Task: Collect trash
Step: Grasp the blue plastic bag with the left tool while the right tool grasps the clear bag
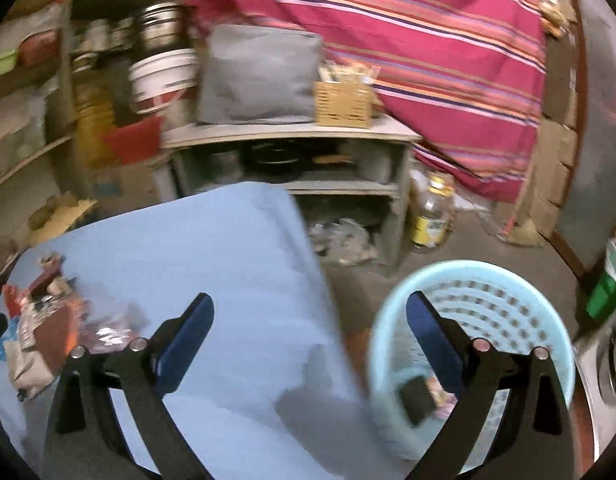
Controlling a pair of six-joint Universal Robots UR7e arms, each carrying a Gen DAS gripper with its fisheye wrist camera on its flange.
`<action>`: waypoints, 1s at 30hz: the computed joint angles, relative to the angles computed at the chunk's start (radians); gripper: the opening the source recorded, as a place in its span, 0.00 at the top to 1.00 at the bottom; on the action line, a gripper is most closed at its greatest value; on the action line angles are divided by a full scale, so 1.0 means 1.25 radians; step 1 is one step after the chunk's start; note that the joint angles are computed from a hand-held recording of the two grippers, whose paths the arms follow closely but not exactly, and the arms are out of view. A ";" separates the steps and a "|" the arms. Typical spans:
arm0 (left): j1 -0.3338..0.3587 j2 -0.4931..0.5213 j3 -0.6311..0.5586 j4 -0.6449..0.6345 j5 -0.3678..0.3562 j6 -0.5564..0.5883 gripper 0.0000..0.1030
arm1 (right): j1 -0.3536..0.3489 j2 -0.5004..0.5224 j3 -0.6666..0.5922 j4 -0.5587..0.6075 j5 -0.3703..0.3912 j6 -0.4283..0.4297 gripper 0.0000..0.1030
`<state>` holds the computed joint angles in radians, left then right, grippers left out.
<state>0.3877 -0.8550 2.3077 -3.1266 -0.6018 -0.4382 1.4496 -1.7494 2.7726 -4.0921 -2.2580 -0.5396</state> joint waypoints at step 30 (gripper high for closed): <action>0.219 -0.095 0.026 -0.001 -0.089 0.065 0.34 | 0.186 0.485 -0.180 0.044 -0.092 0.085 0.34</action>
